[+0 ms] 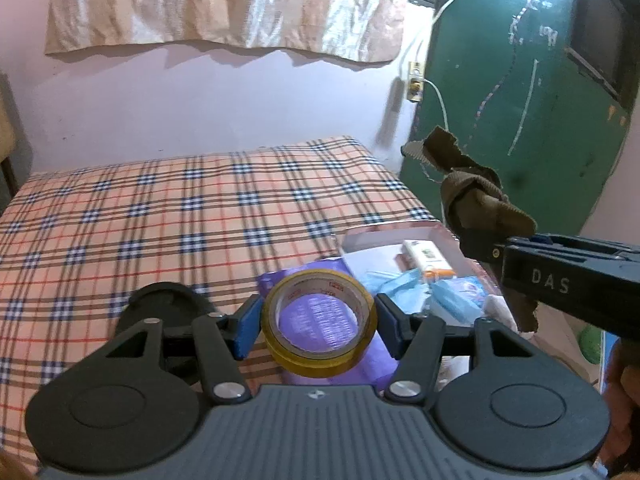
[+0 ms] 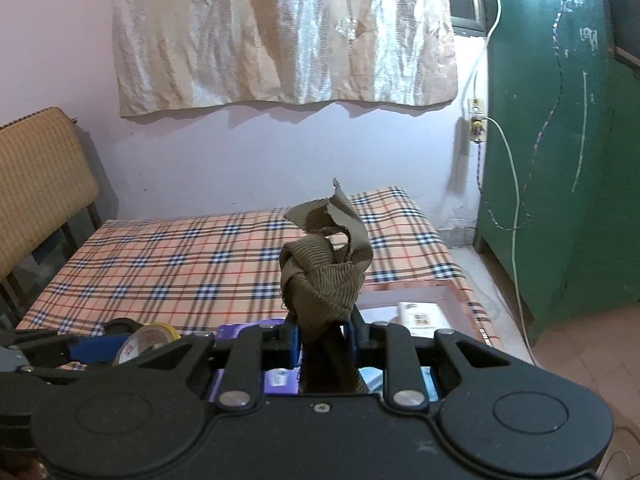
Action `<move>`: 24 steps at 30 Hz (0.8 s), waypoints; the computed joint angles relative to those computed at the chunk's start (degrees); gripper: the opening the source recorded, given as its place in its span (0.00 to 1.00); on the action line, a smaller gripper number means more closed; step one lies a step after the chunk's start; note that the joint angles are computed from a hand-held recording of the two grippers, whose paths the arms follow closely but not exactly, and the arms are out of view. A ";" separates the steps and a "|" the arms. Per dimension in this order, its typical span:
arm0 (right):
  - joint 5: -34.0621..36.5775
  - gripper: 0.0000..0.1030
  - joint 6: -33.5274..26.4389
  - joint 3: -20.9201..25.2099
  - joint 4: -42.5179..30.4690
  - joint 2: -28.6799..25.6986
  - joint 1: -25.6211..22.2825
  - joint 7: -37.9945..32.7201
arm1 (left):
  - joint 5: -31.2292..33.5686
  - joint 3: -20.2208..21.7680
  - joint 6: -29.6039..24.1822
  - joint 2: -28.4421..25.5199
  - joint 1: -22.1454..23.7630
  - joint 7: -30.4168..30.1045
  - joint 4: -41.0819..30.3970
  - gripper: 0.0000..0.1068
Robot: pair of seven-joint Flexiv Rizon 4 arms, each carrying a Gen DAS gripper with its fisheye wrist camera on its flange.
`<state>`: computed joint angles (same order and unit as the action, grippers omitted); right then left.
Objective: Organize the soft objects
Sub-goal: 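Carry the yellow tape roll and olive cloth over the pink-rimmed box, then open the left gripper to drop the tape while the right gripper releases the cloth into the box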
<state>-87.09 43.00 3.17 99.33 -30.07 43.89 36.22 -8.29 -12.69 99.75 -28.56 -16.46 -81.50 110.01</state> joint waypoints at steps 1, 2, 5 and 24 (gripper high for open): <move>0.15 0.26 -0.18 0.01 0.62 0.36 -0.18 0.11 | 0.09 -0.49 -0.11 -0.41 0.10 0.16 -0.42 0.57; 0.06 0.26 -0.12 0.04 1.34 0.79 -0.50 0.60 | 0.20 -1.19 -0.26 -0.79 0.41 0.38 -0.76 0.57; -0.17 0.26 -0.01 0.31 3.33 1.94 -1.67 1.80 | 0.11 -1.28 -0.90 -2.00 -0.49 0.62 -2.14 0.57; -4.14 0.27 7.39 1.21 9.86 4.43 -10.55 4.33 | -0.95 -7.00 -4.58 -9.75 -1.36 4.34 -9.78 0.57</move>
